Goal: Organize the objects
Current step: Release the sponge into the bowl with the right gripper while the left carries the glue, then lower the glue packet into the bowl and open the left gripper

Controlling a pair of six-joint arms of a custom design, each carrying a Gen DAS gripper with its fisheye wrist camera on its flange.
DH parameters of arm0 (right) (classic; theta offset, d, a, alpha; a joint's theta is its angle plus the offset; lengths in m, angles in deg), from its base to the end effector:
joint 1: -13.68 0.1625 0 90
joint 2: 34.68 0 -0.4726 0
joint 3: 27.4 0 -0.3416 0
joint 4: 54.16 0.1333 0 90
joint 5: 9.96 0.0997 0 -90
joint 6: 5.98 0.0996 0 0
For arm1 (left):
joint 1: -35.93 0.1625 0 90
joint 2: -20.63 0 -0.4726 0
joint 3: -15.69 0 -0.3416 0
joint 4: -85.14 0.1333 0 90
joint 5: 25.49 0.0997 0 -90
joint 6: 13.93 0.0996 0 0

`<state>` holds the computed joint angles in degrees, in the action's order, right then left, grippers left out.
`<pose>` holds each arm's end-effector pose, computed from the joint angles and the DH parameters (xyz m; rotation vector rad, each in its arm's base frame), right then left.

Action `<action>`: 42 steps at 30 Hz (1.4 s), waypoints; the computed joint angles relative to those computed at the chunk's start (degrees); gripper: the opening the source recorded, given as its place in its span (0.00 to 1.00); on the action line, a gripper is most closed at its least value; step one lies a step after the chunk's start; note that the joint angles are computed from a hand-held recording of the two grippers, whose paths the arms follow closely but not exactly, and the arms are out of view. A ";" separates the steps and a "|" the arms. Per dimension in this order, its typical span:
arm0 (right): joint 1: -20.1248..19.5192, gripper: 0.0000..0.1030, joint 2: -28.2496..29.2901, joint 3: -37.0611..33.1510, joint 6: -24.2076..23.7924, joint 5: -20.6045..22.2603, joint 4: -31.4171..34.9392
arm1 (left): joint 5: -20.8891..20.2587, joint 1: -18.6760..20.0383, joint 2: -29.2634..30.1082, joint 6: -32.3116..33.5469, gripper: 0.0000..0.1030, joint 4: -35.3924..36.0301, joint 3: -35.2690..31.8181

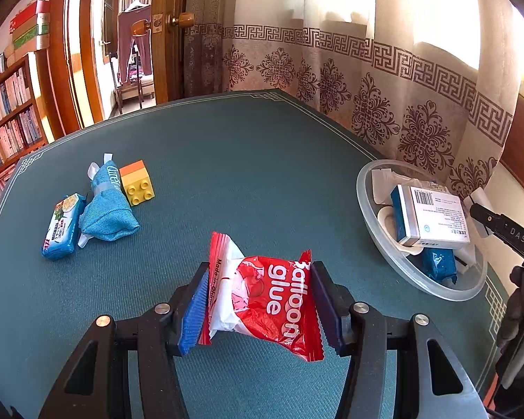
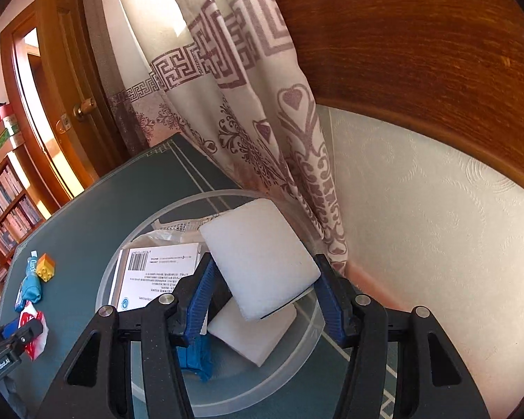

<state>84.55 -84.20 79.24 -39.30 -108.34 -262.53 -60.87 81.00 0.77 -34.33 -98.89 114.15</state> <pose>-0.0931 -0.6309 0.2751 0.1851 -2.2948 1.1470 -0.2885 -0.5929 -0.0409 0.3337 2.2977 -0.9096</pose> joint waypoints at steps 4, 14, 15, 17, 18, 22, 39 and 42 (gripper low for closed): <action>-0.54 0.56 0.29 -1.39 0.52 -0.21 2.49 | -0.08 -0.15 0.37 0.32 0.57 0.66 -0.93; -1.57 0.69 -1.86 0.14 1.03 3.52 5.89 | -1.57 -0.18 1.83 3.30 0.57 1.62 -5.38; -1.70 0.69 -2.06 0.37 1.03 3.93 5.94 | -1.78 -0.14 2.04 3.63 0.57 1.83 -6.11; -2.05 0.69 -2.33 0.82 0.86 4.96 6.03 | -2.34 -0.09 2.37 4.29 0.57 1.90 -7.26; -2.26 0.69 -2.53 1.11 0.80 5.60 6.17 | -2.66 -0.08 2.55 4.56 0.57 2.00 -7.84; -2.58 0.69 -2.98 2.07 0.21 7.14 6.70 | -4.79 -0.06 3.33 5.59 0.57 2.45 -10.11; -3.26 0.70 -2.46 3.64 -2.06 8.18 1.19 | -16.86 -1.95 9.28 10.50 0.58 7.44 -17.47; -3.27 0.70 -2.43 3.79 -2.16 8.24 0.80 | -18.68 -1.94 10.31 11.13 0.58 7.38 -18.56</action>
<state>81.28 -86.63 83.03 -41.46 -100.10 -261.74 -79.55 79.06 11.07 -23.20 -91.51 95.59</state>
